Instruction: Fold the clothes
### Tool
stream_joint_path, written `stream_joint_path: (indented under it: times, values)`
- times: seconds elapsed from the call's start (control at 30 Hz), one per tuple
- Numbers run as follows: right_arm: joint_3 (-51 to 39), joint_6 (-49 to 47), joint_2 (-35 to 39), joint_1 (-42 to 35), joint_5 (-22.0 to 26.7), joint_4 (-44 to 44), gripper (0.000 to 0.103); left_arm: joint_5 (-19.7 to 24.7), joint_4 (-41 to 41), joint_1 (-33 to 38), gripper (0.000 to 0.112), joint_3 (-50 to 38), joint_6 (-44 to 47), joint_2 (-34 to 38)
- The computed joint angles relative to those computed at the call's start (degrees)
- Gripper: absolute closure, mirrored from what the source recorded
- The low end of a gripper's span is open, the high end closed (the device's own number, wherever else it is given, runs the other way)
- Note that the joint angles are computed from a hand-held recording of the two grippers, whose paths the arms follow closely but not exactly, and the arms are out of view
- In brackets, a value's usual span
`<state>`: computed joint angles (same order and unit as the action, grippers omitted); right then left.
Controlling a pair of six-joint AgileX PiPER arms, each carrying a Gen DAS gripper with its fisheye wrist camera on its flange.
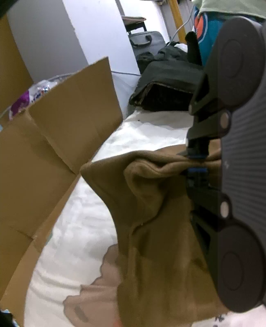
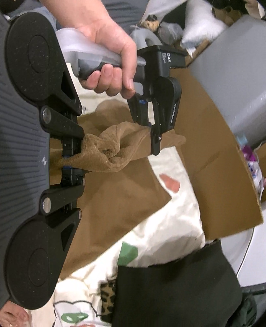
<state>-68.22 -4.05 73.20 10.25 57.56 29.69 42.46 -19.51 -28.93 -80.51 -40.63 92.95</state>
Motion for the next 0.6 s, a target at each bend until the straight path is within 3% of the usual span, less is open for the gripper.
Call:
stream_joint_path:
  times: [0.27,0.6]
  values:
    - [3.4,-1.8,1.9,-3.4,-1.9,-0.5,0.098,1.3,0.9,-1.6,0.103,-4.3,-1.6,6.7]
    - [7.3,3.8,1.6,-5.5,-3.2,-5.6,0.098,8.9,3.1,-4.5,0.101,-15.8,-0.4,15.3]
